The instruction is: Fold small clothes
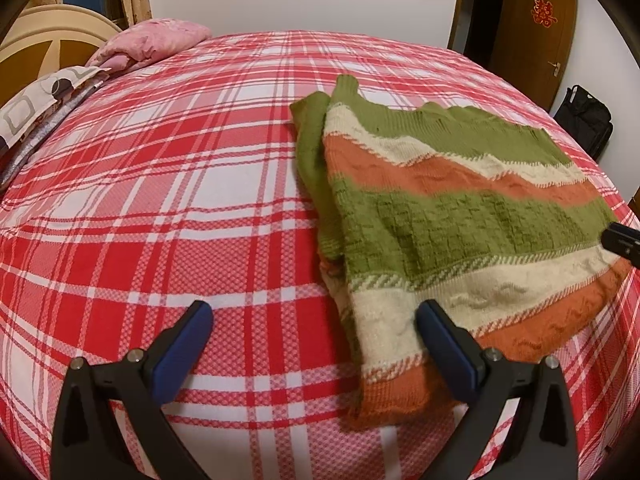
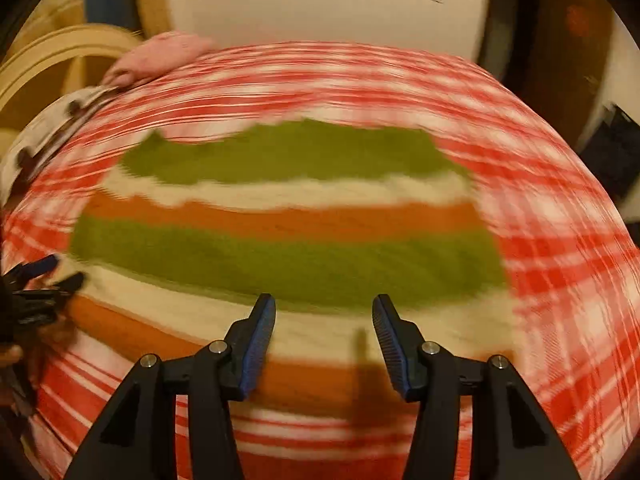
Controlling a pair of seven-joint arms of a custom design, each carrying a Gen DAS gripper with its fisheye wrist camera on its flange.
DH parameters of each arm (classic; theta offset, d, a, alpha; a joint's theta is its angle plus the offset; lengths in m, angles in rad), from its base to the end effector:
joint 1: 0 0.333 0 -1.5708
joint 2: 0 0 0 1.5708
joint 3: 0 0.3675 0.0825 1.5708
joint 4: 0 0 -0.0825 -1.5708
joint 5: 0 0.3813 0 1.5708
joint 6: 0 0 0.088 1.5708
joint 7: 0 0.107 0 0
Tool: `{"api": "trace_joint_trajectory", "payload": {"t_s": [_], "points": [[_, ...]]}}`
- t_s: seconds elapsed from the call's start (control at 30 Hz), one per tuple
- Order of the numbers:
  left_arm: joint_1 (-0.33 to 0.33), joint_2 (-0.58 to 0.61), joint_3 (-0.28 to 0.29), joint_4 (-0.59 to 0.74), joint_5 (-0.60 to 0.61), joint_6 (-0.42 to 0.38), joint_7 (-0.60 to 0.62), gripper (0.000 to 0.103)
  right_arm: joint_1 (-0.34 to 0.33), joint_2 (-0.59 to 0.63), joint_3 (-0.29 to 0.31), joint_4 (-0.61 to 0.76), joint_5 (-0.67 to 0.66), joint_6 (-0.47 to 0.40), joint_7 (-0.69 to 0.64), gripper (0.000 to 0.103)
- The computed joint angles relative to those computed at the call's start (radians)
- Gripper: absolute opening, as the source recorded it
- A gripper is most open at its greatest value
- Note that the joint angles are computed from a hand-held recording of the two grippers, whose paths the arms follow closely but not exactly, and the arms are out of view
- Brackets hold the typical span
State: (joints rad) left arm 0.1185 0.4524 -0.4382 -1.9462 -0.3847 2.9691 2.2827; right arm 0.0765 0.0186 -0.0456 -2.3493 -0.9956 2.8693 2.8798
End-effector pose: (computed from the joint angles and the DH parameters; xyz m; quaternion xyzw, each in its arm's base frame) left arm 0.6633 -0.1552 0.3767 -0.4520 0.8298 -0.2963 0.1390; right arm 0.5234 0.0633 0.4144 -0.5334 0.7816 -0.2624 0.1888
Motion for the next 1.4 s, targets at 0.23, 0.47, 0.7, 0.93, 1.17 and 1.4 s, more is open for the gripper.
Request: {"api": "trace_joint_trajectory", "payload": {"t_s": [0.23, 0.47, 0.7, 0.93, 1.17, 1.4], "points": [[0.010, -0.004, -0.008, -0.005, -0.004, -0.005, 0.005, 0.103, 0.143, 0.155, -0.052, 0.122, -0.065, -0.020, 0.051, 0.052], [0.018, -0.019, -0.013, -0.028, -0.019, -0.004, 0.030, 0.103, 0.138, 0.114, -0.028, 0.065, -0.156, -0.031, 0.112, 0.052], [0.106, -0.030, -0.103, -0.055, -0.125, 0.000, 0.140, 0.103, 0.129, 0.113, 0.005, 0.073, 0.066, -0.078, -0.111, 0.052], [0.180, -0.039, -0.155, -0.048, -0.332, -0.044, 0.254, 0.103, 0.159, 0.112, 0.007, 0.138, 0.019, -0.043, -0.090, 0.052], [0.062, -0.065, -0.039, -0.077, -0.267, -0.006, 0.235, 0.103, 0.213, 0.244, -0.023, 0.224, 0.173, 0.008, -0.215, 0.052], [0.122, -0.103, -0.073, -0.099, -0.426, -0.043, 0.370, 0.103, 0.259, 0.199, -0.066, 0.160, 0.099, 0.033, -0.182, 0.052]]}}
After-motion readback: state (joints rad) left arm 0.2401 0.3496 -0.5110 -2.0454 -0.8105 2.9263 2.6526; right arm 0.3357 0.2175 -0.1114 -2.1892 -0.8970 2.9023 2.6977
